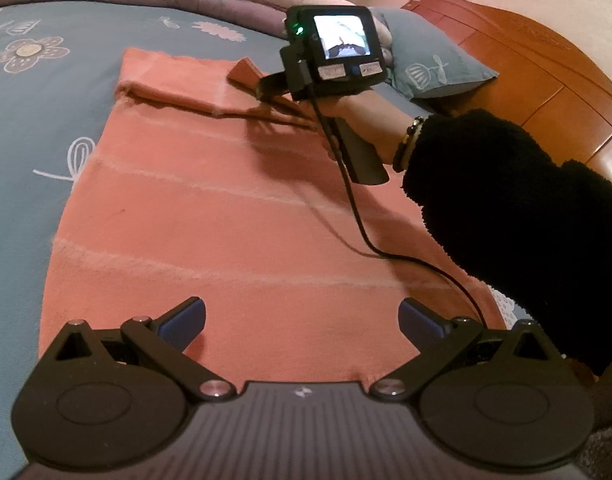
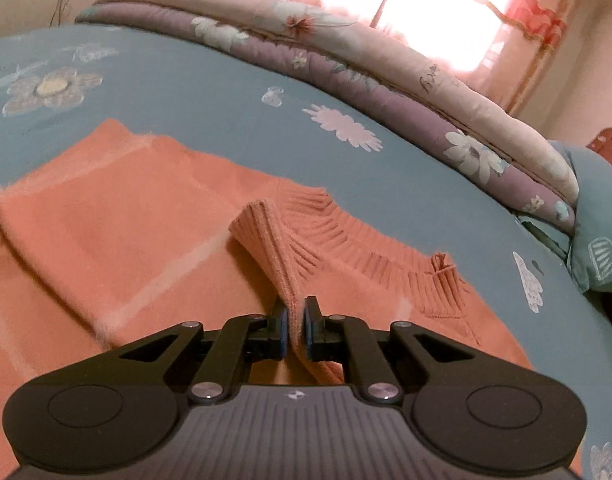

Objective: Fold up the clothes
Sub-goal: 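Carry the sleeve across the sweater body toward the collar with the right gripper, then lay the sleeve near the ribbed collar and open the right gripper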

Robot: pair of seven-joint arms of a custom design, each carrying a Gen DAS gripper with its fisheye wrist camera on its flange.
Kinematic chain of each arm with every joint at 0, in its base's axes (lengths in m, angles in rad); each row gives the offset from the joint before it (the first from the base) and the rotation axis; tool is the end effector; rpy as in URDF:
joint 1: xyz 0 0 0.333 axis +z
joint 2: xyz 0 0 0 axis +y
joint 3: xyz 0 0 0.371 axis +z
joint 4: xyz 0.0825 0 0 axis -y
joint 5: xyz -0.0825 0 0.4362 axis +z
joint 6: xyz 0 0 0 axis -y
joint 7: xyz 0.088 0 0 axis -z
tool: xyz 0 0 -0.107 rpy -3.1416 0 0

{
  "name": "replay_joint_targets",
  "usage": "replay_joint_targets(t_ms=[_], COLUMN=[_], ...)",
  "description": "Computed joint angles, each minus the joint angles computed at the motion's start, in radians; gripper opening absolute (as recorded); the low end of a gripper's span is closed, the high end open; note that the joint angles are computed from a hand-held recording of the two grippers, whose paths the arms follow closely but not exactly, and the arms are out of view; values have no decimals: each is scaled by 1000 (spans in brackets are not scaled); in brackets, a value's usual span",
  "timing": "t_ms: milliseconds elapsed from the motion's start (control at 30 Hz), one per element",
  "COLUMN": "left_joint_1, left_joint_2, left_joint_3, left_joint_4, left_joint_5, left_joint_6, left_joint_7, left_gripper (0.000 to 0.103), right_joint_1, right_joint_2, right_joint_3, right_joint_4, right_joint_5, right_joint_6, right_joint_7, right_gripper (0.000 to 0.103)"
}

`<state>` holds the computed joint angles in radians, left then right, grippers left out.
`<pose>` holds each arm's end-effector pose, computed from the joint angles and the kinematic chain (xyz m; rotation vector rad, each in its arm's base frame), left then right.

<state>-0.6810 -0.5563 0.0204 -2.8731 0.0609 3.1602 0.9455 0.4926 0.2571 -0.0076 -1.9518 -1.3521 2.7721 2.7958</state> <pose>0.3037 -0.2428 0.4506 -1.8531 2.0379 -1.2202 0.5860 0.3571 0.4064 -2.0718 1.3237 -0.9949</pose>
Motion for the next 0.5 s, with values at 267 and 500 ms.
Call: replay_joint_targets(t_ms=[267,500], left_joint_1=[2,26], left_joint_2=[-2,4], left_joint_3=[-15,-36], left_joint_4=[8,20], left_joint_5=[-4,-16], left_joint_6=[-29,-33], left_joint_7=[-4,-5], left_gripper=[102,102], right_joint_1=[-45,-135], right_joint_2=[-55,-290], right_joint_3=[22,58], right_joint_4=[-70,-328], right_joint_5=[249,696], right_joint_6=[104,246], right_joint_7=[-238,-665], right_gripper=[60,77])
